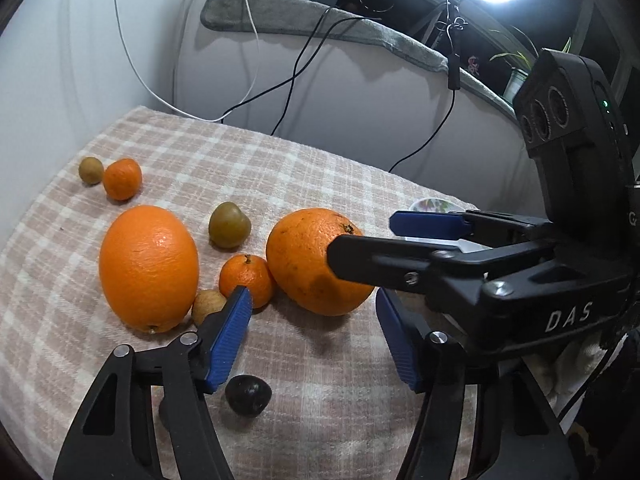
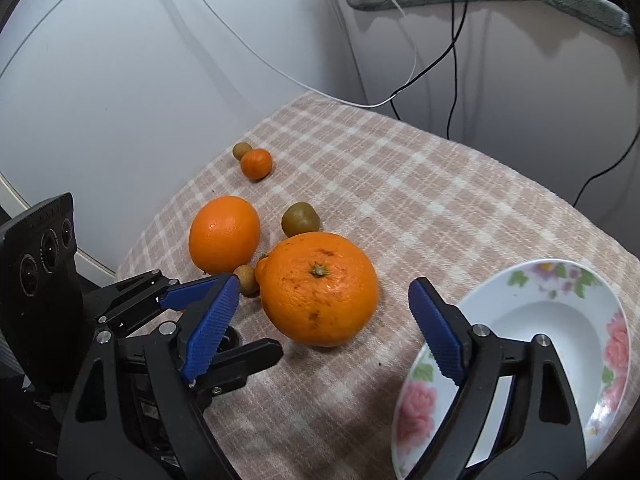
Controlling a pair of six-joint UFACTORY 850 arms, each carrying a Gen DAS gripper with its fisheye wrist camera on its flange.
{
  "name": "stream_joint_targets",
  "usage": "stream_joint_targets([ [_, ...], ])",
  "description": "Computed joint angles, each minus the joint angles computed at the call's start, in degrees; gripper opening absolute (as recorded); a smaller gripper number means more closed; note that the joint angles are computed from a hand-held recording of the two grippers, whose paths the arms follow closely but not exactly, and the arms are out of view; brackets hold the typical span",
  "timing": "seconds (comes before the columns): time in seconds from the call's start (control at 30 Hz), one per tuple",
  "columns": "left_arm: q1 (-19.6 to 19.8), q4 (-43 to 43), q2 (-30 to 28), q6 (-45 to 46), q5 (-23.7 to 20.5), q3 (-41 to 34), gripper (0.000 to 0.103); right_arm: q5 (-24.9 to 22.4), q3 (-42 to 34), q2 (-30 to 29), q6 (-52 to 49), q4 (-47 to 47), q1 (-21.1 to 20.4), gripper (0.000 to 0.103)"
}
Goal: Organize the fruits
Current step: 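Move the right gripper to the large round orange and close on it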
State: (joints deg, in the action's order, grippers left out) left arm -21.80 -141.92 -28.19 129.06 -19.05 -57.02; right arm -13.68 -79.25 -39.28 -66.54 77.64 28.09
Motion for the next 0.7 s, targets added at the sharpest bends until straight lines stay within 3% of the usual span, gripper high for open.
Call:
stream_joint_targets([
  [0.17,-0.1,1.7,-0.7,-1.5,0.0,-0.7,0.057,-1.6,-2.1,-1.7,5.2,-4.8,-0.3,0.089],
  [0.27,-0.2,1.8,-1.2,-1.4,0.0,-1.3,0.057,-3.5,-3.6,-2.7,10.2,-9.3,-0.7,0.082],
  [0.7,-0.4,4.6,-3.0,-2.4,0.6,-3.2,0.054,-8.3,-6.1,-5.1,13.9,-10.0,-1.8,0.075],
])
